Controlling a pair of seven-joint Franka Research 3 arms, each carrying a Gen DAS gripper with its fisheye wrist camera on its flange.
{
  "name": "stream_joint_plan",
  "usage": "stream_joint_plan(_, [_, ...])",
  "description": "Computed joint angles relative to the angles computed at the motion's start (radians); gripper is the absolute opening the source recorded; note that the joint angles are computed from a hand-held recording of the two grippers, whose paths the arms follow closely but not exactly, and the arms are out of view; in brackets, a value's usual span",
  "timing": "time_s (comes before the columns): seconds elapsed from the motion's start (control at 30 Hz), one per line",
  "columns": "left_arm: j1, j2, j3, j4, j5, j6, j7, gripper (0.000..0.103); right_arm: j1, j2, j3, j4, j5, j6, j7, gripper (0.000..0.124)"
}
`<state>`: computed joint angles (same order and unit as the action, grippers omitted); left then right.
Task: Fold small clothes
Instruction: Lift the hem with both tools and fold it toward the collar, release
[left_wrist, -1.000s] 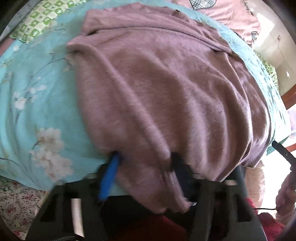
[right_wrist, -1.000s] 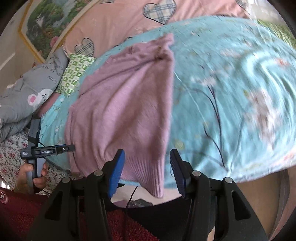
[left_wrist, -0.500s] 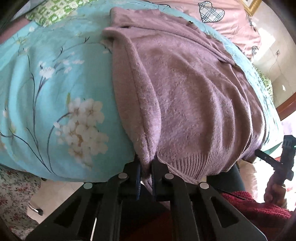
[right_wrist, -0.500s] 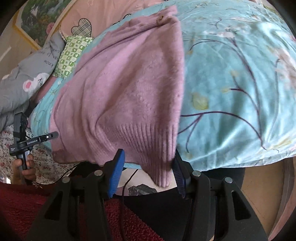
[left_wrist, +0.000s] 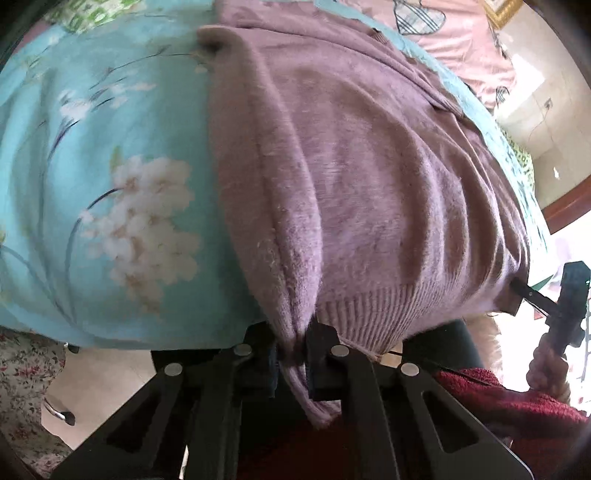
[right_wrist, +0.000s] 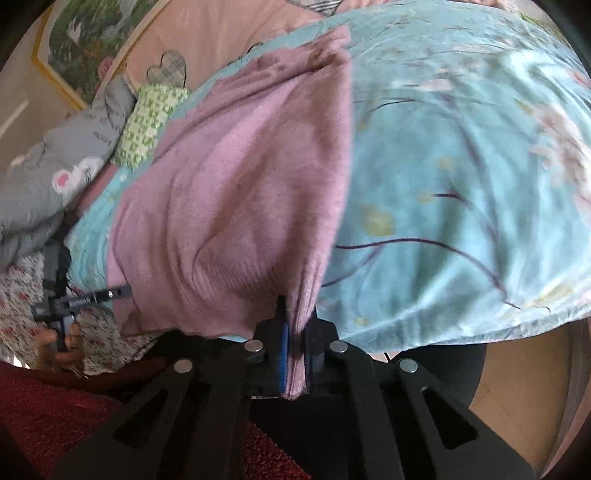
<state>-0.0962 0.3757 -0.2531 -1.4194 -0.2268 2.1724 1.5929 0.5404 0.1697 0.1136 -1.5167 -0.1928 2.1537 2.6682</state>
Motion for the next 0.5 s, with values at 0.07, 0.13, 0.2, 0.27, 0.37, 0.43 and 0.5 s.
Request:
stream_joint_plan(0.07, [0.015,-0.025,-0.004,-0.041,-0.022,0.029,0.03,0.008,-0.012,-0.051,-0.003,-0.066,0.02,0.034,0.02,0.006])
stream_joint_plan(0.13, [0.04,-0.058,-0.021,-0.089,-0.094,0.07,0.087,0.008,-0.031,-0.096,0.001,-0.135,0.055,0.131,0.026,0.006])
stream_joint_plan(0.2, [0.065,-0.105,-0.033,-0.148,-0.184,0.115,0.165,0.008,-0.048,-0.123,0.01,-0.184,0.092,0.253,0.004,0.006])
stream_joint_plan(0.27, [0.08,-0.146,-0.037,-0.189,-0.278,0.149,0.247,0.008,-0.061,-0.132,0.019,-0.206,0.137,0.341,-0.034,0.006])
stream_joint_plan(0.37, [0.096,-0.176,-0.03,-0.203,-0.435,0.162,0.348,0.007,-0.074,-0.137,0.029,-0.244,0.222,0.517,-0.097,0.006])
stream_joint_plan(0.43, [0.098,-0.176,-0.02,-0.178,-0.509,0.161,0.375,0.007,-0.078,-0.128,0.031,-0.246,0.264,0.609,-0.131,0.006])
stream_joint_plan(0.5, [0.096,-0.168,-0.016,-0.136,-0.57,0.179,0.399,0.007,-0.077,-0.102,0.033,-0.217,0.292,0.683,-0.166,0.006])
